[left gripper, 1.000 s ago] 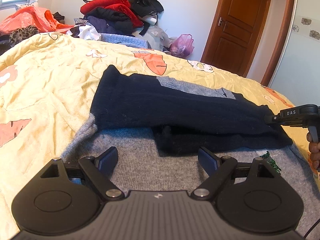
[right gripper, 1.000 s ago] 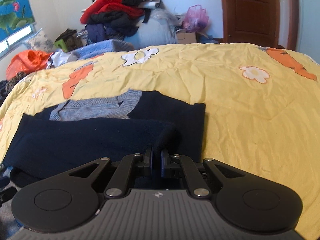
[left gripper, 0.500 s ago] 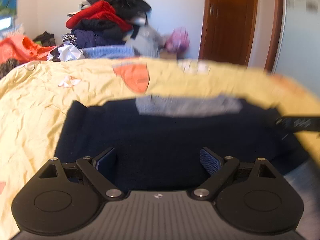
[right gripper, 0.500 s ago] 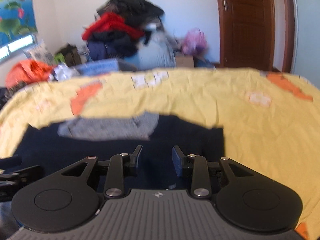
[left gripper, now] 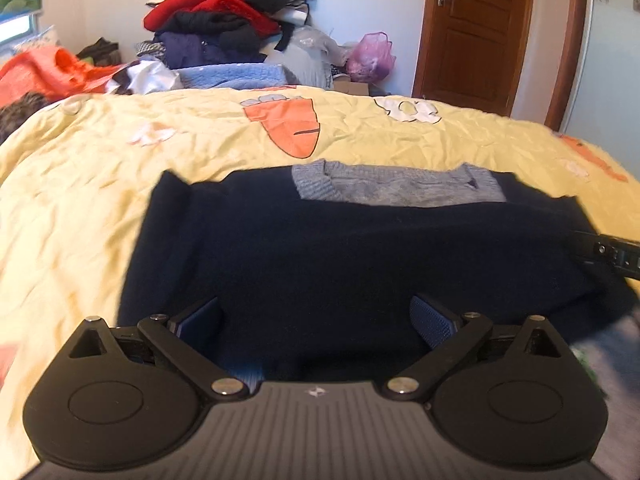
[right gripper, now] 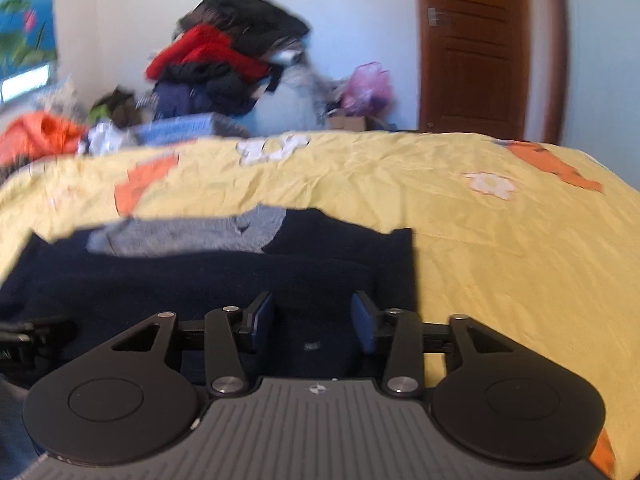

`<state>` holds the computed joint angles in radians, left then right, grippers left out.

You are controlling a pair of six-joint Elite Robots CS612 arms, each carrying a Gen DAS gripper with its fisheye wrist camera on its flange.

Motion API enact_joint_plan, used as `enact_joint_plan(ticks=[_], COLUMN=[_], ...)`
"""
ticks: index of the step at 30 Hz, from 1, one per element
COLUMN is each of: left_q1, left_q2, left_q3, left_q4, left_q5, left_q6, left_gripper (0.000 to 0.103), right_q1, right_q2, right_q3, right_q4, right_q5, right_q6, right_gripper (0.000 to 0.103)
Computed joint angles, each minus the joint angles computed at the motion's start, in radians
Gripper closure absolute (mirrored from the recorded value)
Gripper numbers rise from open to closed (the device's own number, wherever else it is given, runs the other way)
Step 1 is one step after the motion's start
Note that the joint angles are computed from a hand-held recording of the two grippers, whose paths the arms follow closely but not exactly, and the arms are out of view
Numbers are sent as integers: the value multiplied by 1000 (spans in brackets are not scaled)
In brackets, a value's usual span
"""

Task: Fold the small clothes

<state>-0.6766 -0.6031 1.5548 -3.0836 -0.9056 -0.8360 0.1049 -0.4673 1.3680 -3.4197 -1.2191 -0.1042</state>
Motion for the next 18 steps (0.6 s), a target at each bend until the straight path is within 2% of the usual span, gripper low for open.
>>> enact_joint_plan(ticks=[2, 4, 6, 7, 9, 12, 15, 17, 18], left_q1=[-19, -34, -41, -46, -51, -54, -72, -90, -99], left_q2=[-17, -29, -28, -22, -23, -38, -50, -60, -66], left_q3=[49, 74, 79, 78, 77, 81, 100, 121, 134], left_q4=[-70, -50, -11, -2, 13, 60, 93, 105, 109], left_q5=[-9, -11, -18, 4, 17, 11, 28, 49, 58], left_q6=[9, -9, -23, -15, -19, -54, -80, -103, -115], left_gripper=[1, 1, 1, 1, 1, 1, 1, 1, 0], right_q1=[-18, -26, -23, -19, -13, -5, -9, -13, -16], right_q2=[-27, -49, -59, -59, -50, -72, -92, -102, -108], right_q3=[61, 106, 128, 130, 137, 167, 227, 276, 299], right_q4=[-36, -21, 15, 31, -11, -5, -31, -77, -95], right_q5=[77, 112, 104, 82, 54, 11, -6, -12, -15], right_q6=[3, -34, -83, -103, -119, -111, -128, -173, -188], right_gripper=[46, 43, 44, 44, 44, 41, 29, 11, 9])
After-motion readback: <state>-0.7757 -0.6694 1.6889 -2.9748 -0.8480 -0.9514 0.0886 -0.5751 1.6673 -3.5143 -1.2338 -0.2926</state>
